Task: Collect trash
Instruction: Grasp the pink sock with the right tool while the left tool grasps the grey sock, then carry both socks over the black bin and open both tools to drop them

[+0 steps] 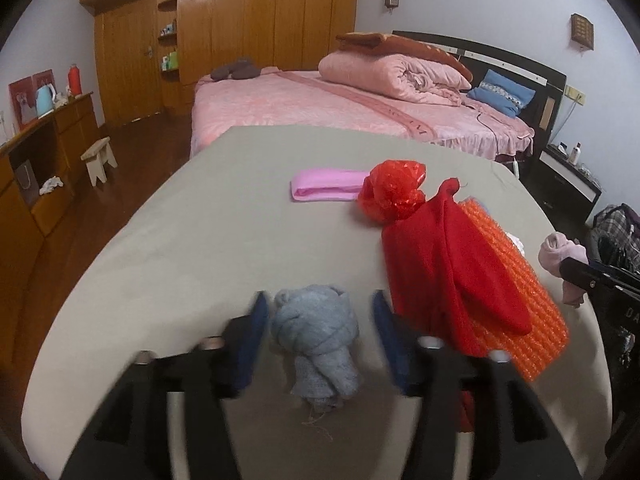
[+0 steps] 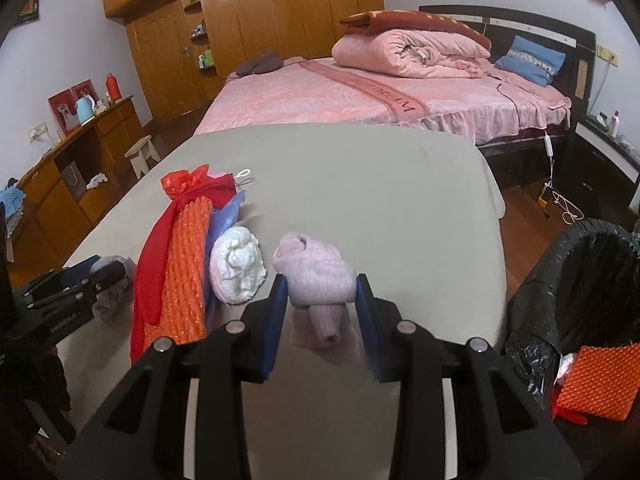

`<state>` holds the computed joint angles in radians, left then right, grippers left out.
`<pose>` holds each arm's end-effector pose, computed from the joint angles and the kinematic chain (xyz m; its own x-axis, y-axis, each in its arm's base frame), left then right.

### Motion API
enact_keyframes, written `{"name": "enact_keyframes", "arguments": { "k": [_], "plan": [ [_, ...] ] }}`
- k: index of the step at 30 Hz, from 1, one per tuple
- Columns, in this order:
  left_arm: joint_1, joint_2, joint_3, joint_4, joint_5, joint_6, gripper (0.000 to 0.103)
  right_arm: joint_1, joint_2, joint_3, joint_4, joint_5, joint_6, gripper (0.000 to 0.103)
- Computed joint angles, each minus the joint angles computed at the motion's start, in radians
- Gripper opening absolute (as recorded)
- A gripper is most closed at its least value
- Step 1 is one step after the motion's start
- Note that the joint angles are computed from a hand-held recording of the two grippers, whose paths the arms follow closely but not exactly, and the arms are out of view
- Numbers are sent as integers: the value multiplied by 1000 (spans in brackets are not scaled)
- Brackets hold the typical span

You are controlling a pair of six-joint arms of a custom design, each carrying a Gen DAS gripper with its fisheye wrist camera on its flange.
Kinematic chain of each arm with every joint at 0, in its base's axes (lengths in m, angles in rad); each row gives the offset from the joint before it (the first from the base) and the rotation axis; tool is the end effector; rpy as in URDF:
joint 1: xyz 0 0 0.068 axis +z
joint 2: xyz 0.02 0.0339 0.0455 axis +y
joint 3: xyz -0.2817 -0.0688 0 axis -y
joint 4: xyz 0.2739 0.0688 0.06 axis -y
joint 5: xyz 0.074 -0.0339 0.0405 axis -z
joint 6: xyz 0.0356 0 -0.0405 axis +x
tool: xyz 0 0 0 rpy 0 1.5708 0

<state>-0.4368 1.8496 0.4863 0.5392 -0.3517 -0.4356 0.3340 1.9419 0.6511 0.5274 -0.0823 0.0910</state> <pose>0.2640 -0.1097 0.0498 -0.6810 -0.1192 -0.7225 -0.1128 0.9920 -0.0574 0.3152 0.1125 0.0537 -0.6853 -0.1419 -0.7143 -0.3219 0.9389 0.1223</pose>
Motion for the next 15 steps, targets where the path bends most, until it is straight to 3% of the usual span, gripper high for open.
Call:
{"name": "enact_keyframes", "arguments": {
  "k": [4, 7, 15],
  "plan": [
    [14, 27, 17, -20, 32, -14, 62, -4, -4, -4, 3, -2, 3, 34],
    [23, 29, 15, -19, 49, -18, 44, -4, -12, -14, 10, -2, 3, 34],
    [-22, -62, -17, -29, -15, -29, 40, -20, -95, -67, 12, -17, 13, 34]
  ]
}}
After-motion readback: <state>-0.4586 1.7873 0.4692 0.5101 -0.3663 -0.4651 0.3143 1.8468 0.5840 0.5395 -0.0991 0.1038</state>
